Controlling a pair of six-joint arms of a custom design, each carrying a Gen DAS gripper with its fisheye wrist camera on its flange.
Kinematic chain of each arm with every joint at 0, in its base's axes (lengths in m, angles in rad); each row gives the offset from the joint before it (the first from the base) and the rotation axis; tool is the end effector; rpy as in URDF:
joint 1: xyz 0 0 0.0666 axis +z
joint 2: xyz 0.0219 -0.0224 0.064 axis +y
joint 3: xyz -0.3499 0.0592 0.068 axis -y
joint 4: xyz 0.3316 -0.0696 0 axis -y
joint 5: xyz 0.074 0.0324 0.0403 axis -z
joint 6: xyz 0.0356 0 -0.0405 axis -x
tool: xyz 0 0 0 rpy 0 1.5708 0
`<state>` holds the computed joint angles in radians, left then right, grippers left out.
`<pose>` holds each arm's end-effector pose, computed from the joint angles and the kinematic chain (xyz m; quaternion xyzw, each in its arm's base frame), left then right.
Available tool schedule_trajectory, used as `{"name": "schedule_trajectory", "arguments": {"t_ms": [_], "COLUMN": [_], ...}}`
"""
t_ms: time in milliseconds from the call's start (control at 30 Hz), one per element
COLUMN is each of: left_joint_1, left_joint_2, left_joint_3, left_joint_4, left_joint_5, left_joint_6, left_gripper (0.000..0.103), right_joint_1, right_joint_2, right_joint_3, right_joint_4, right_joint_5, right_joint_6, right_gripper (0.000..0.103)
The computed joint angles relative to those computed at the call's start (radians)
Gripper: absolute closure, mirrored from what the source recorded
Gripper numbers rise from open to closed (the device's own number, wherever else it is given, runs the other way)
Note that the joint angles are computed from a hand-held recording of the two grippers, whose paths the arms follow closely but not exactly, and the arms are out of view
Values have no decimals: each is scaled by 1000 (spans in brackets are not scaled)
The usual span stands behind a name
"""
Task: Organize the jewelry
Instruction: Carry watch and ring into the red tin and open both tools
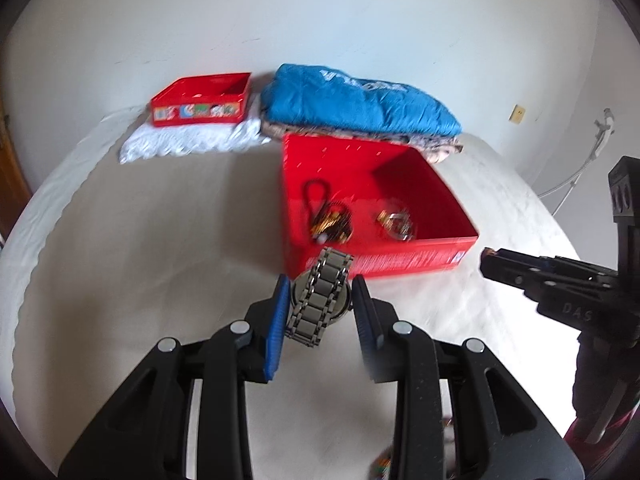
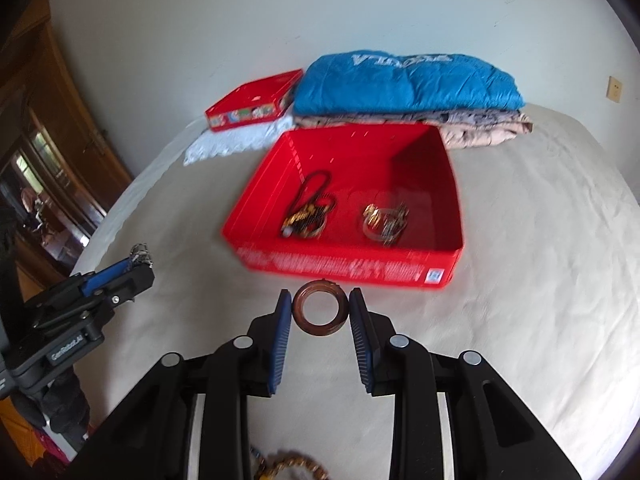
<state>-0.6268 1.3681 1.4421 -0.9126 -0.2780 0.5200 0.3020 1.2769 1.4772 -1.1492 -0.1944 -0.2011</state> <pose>0.3464 -0.2393 0.4309 -0.0002 0.9261 -0.0836 0.3680 0.3550 0.1174 0.4625 -0.0774 0.9448 0.1653 0.2719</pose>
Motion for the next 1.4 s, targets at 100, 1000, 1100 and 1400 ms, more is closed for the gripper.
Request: {"name": "schedule_trajectory", "arguments": {"t_ms": [100,1000,1100,1400], "left_joint_1": [13,140,129,95], "left_joint_2": [70,708,677,444], "left_joint_3": [81,809,778,477], "left_joint_4": [-5,-257,-227,-88], "left_joint_5": [5,161,129,85], "left_joint_6": [-7,-87,-111,-115], "left_gripper": [73,62,60,46], "right_joint_1": [-22,-89,-94,-91], "right_joint_2": [47,469,449,310], "right_joint_3": [44,303,293,205], "right_joint_4": [7,58,70,97], "right_joint_5": [0,63,62,42], "right_joint_6": [3,38,33,45], "right_gripper": [74,69,69,59]}}
